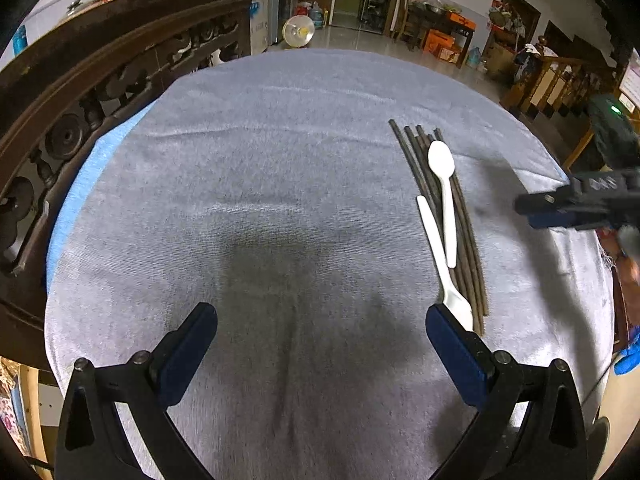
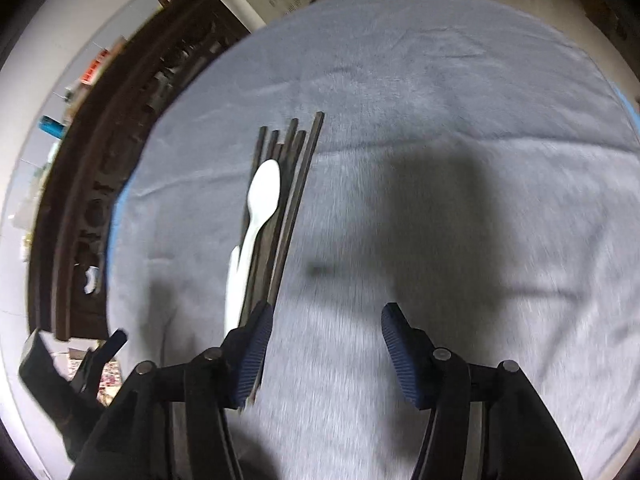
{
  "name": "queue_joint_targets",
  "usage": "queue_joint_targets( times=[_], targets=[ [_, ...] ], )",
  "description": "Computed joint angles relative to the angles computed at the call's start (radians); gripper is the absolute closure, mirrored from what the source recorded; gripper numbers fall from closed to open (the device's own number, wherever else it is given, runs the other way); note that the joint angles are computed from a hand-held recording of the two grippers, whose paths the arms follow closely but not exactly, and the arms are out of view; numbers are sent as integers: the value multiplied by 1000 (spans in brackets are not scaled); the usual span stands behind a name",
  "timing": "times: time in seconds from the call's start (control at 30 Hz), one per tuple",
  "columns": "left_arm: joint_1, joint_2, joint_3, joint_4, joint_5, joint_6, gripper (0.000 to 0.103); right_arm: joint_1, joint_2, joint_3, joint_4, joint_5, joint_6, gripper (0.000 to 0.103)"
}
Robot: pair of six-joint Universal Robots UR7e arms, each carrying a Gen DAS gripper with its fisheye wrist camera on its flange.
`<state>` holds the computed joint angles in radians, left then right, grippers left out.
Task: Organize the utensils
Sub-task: 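Lower the right gripper onto the dark chopsticks and grasp one chopstick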
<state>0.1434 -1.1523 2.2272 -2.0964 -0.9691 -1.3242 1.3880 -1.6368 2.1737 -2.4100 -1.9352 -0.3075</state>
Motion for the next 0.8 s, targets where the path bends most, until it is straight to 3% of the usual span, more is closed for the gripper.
queue_joint_targets(
  times=[0.27,0.53,0.57,0.6,0.7,0.8],
  targets=[
    [37,-1,9,-10,1,5,0,76,177,-100,2,-121,58,63],
    [62,3,2,-14,8,21,0,160,262,-109,-37,-259,57,66],
    [65,4,-1,-14,10,25,0,175,278,-110,-29,-300,58,78],
    [66,3,-4,-6,11,28,0,190,285,-98,-60,-344,27,81],
    [73,8,-18,3,27,44,0,178,258,-102,-17,-342,41,91],
    [97,28,-53,9,37,79,0,158,228,-110,18,-342,46,93]
  ],
)
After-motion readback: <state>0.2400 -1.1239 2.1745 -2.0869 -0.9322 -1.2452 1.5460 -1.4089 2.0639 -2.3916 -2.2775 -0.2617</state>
